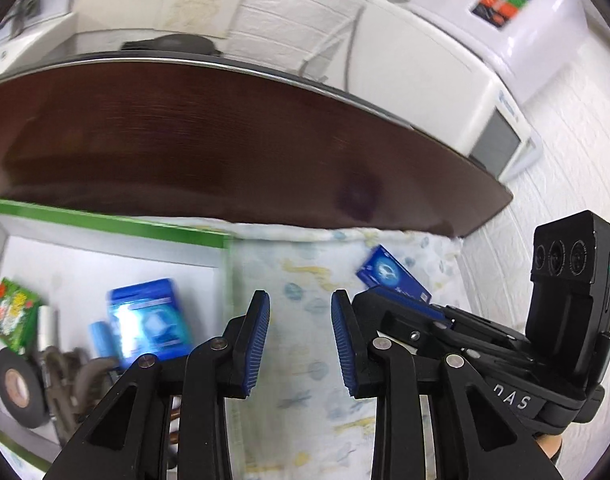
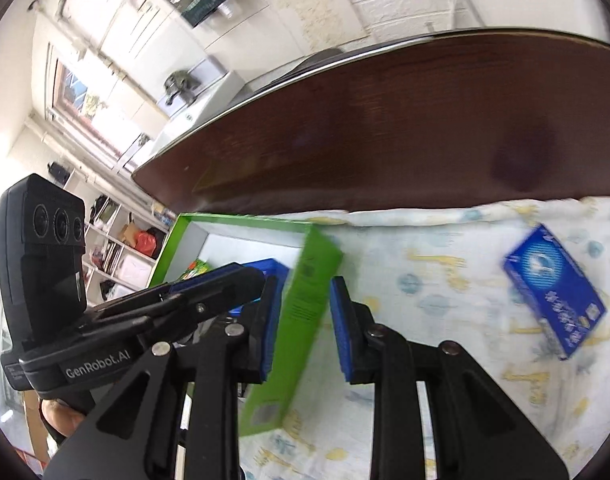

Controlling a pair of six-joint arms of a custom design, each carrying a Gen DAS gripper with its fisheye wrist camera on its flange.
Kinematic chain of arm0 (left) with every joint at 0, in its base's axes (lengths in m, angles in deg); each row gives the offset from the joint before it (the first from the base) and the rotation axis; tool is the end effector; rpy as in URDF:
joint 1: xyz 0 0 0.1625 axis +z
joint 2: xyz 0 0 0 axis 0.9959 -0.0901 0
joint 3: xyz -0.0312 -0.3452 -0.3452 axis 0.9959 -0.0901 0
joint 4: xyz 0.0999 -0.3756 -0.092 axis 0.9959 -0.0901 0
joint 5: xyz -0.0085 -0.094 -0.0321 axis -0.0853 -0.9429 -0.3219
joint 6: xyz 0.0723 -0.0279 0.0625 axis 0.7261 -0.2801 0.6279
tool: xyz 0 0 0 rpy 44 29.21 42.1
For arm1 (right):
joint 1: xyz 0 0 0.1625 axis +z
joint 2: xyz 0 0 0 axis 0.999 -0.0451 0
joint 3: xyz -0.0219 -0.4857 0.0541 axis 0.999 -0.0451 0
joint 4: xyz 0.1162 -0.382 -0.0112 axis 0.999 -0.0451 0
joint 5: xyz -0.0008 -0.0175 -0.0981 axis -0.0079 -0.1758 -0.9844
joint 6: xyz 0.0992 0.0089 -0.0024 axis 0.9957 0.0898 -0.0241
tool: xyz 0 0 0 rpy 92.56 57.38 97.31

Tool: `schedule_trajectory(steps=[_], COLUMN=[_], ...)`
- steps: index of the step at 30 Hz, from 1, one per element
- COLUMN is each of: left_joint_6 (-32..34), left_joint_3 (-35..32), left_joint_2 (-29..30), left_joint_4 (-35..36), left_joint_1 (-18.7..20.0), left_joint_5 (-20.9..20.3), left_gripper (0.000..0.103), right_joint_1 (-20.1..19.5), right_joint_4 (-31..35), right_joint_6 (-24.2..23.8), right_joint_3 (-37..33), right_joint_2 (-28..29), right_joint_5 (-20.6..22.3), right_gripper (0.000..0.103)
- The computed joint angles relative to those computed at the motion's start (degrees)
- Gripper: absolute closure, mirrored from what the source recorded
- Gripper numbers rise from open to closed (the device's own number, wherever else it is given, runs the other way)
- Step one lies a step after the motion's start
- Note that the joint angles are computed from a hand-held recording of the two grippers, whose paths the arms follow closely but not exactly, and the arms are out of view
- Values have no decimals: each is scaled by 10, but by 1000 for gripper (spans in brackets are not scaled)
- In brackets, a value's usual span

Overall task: Organize rigid objects
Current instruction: 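Reach both grippers to the blue medicine box and grasp it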

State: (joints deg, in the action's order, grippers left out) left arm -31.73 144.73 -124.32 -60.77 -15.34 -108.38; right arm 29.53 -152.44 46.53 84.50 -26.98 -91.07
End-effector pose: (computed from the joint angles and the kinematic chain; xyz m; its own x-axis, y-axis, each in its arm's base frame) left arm -0.0228 -0.5532 0.3814 -0.9367 0.1101 -0.3324 0.2452 0.8839 -0.3983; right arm 0.4328 -0.5913 0.0386 -0.8924 -0.4242 0.1537 -0.4506 0.8547 -0.2576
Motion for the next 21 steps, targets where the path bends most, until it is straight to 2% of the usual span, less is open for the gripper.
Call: schedule_trajectory(steps=[4, 9, 14, 21], left_joint_6=[8, 5, 2, 1], left_joint_3=[-8, -40, -74, -114], left_joint_2=[50, 115, 171, 219], left_joint_4=[3, 34, 48, 56], left_joint_1=[-26, -37, -41, -31], left_joint_5=[25, 36, 57, 65], left_gripper=[72, 72, 72, 72], right_joint_1=[-34, -75, -102, -114], right_joint_4=[-42, -69, -65, -57], right_joint_6=[24, 52, 54, 60], right_joint_3=[44, 84, 107, 109], right_joint_2=[-34, -68, -85, -83], right_joint_5=[-26, -69, -87, -74], right_gripper=[76, 76, 71, 68])
